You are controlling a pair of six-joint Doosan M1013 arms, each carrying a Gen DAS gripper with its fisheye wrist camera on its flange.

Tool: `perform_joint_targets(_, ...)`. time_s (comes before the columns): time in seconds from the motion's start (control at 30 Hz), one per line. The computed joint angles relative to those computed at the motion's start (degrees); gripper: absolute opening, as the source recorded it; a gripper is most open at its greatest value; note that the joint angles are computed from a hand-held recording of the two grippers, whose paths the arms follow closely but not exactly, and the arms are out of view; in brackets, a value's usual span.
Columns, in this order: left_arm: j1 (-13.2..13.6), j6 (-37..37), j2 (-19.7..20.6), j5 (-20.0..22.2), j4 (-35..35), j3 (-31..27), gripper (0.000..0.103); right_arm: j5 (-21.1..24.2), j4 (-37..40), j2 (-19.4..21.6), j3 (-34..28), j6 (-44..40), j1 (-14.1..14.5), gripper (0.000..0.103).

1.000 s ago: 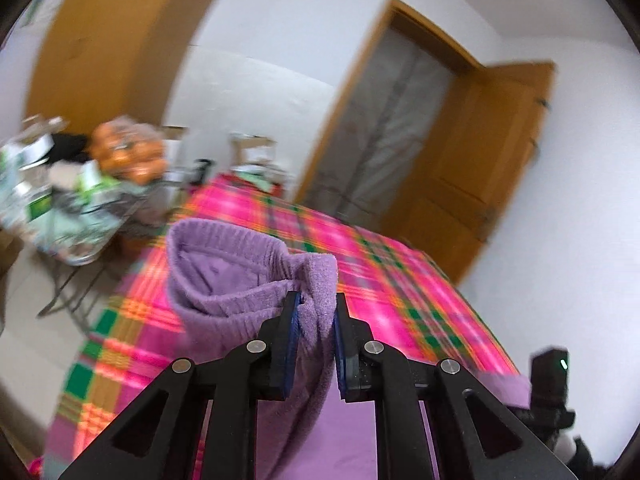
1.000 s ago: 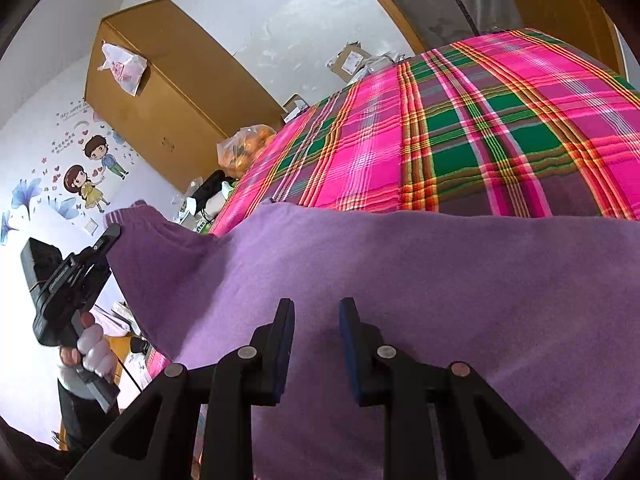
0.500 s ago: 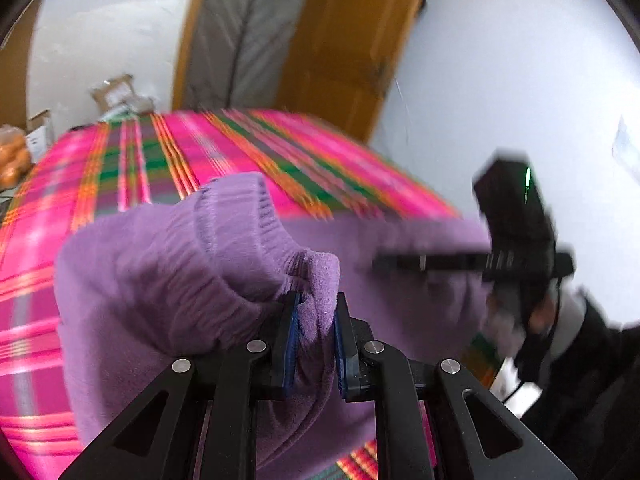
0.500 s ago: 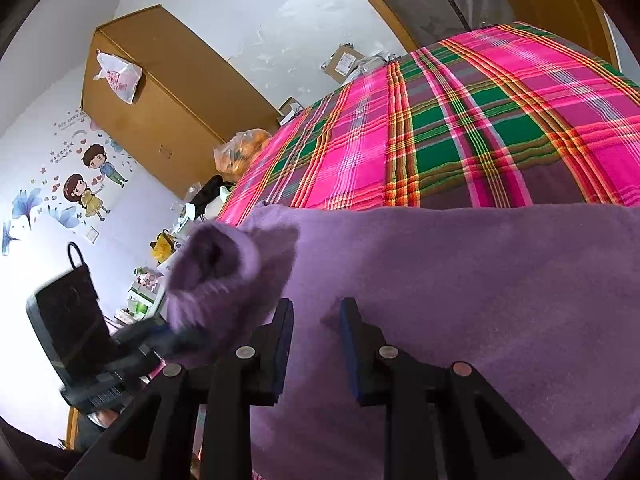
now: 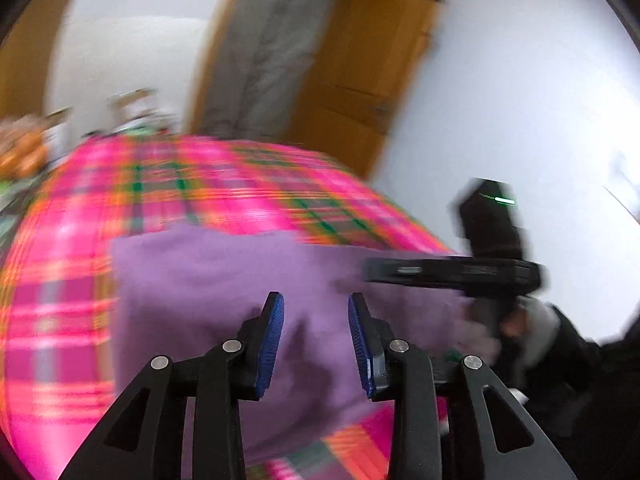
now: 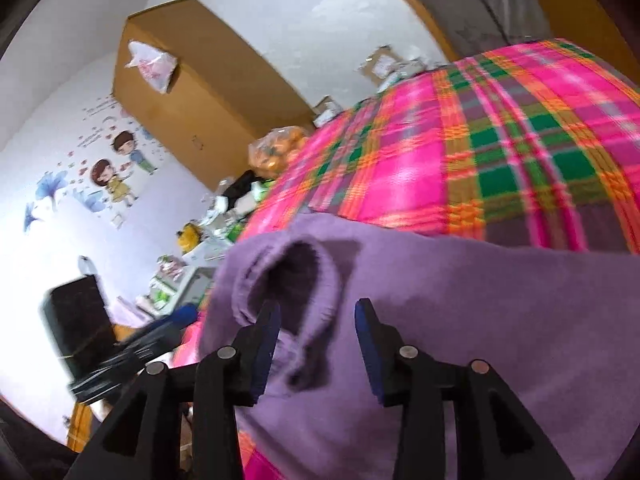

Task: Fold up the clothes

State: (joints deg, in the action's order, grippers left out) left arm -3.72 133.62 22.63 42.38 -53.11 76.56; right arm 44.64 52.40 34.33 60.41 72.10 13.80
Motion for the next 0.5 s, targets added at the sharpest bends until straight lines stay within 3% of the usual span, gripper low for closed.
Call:
perform_joint_targets(0.1, 0.4, -10.0, -0.3, -4.1, 7.0, 0.9, 0.035, 4.2, 2.4, 2.6, -4.5, -1.7, 0.5, 0.047)
perform_joint_targets(0.27, 1.0, -16.9, -2.5, -8.9, 12.4, 4.4, 0.035, 10.7, -0.8, 7.6, -13.2, 2.9, 1.7, 0.047)
perform_joint_targets(0.4, 0.7, -21.0, -2.3, -8.4, 16.8, 4.9, 0.035, 14.8, -3.9, 11.0, -19.3, 7.3, 2.5, 0.047)
perform_joint_targets(0.47, 0.4, -22.6, -1.9, -7.8, 18.5, 4.7, 0.035, 15.3, -5.1, 11.8, -20.9, 9.0, 2.8, 0.012)
perform_joint_targets(0.5, 0.4, -22.6, -1.8, -7.7, 18.3, 4.8, 0.035, 14.0, -5.0, 11.3, -20.0, 9.5, 2.6, 0.008)
